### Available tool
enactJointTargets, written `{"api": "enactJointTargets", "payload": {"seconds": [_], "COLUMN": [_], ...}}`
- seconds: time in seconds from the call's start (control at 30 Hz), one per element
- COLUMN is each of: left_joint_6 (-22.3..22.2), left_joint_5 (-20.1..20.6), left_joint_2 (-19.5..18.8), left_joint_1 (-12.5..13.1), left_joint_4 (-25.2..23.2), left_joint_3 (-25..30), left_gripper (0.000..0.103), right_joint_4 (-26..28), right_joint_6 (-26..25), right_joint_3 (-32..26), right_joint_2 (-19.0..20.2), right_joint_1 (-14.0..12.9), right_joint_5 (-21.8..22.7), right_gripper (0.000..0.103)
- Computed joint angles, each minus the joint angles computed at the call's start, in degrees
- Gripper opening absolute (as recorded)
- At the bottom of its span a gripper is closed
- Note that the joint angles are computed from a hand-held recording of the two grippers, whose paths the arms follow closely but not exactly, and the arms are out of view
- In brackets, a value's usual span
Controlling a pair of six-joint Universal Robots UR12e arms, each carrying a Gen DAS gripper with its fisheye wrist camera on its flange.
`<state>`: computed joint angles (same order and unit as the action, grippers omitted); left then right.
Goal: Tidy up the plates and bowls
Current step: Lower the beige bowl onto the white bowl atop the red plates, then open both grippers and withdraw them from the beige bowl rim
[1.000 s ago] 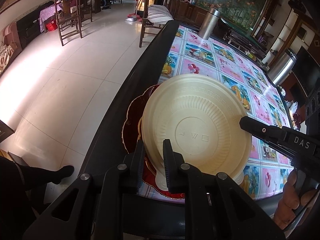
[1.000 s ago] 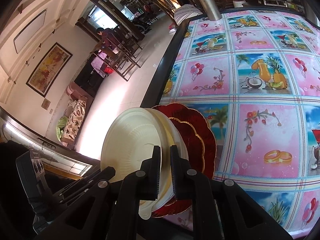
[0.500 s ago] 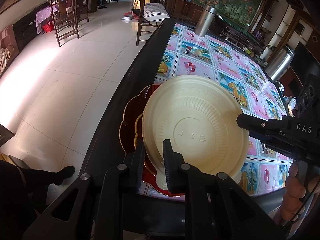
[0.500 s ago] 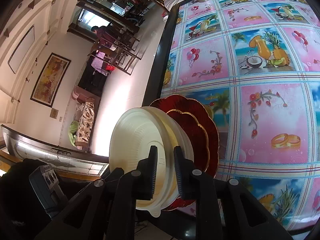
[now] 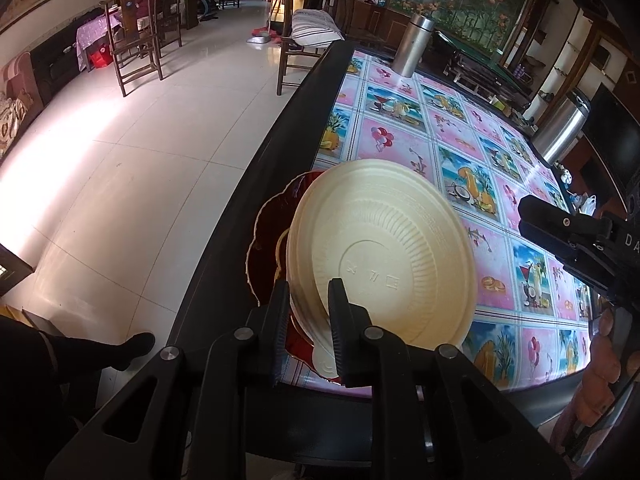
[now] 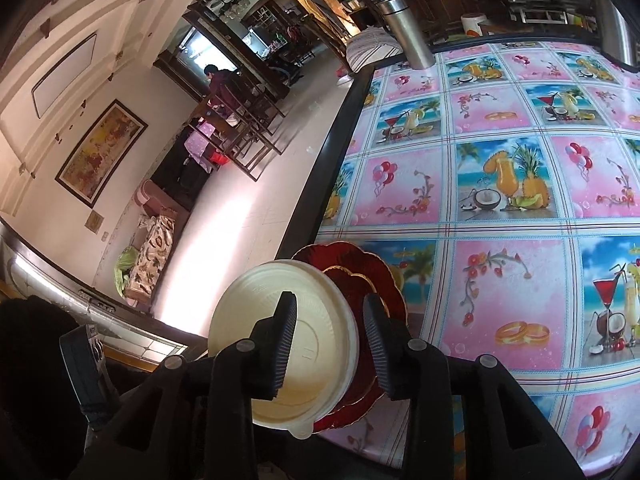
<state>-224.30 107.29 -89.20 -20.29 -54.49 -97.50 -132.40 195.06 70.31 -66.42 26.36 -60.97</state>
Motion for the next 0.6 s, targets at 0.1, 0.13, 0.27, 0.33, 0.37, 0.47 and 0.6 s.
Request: {"api": "enactJointTargets", "payload": {"seconds": [0.1,0.13,0.27,0.33,0.37,0.47,0.6], "left_joint_6": [0.19,0.44,-0.06,-0.33,-0.51,-0.96,-1.12], "left_joint_5": [3.01,3.03,5.79,7.44,8.3,12.47,17.14], "left_joint_2": [-0.29,-0.36,-0.79,-0.77,-0.75,-0.95,-1.08], "left_joint_1": [-0.86,-0.85,-1.46,-1.77,-1.96,-2.92,-4.14], "left_joint_4": [-1.47,-1.79,-4.27,-4.7,-4.9,-6.18,-5.46], "left_joint_3": [0.85,1.02,1.94,2.16,2.24,2.87,3.09], "left_gripper": [0.017,0.019,0.038,0.038,0.038,0.038,0.038], "right_joint_4": [-0.4,-0.34,-0.09,-0.3,-0.43,-0.75,-1.36], "right_joint_6": [0.13,0.25,0.07,-0.18,-0.13,0.27,0.31], "right_joint_3": [0.61,0.72,1.0,1.22,1.33,1.63,2.19], "right_joint_2": [-0.13,-0.11,-0.17,-0.29,-0.35,-0.48,-0.75], "right_joint_1": [-0.51,-0.62,-0.76,-0.84,-0.89,-1.13,-1.33], "right_joint_5": [0.38,0.52,0.69,0.74,0.69,1.03,1.35], "right_gripper": [0.038,0.038,0.038,0.038,0.038,0.038,0.038]}}
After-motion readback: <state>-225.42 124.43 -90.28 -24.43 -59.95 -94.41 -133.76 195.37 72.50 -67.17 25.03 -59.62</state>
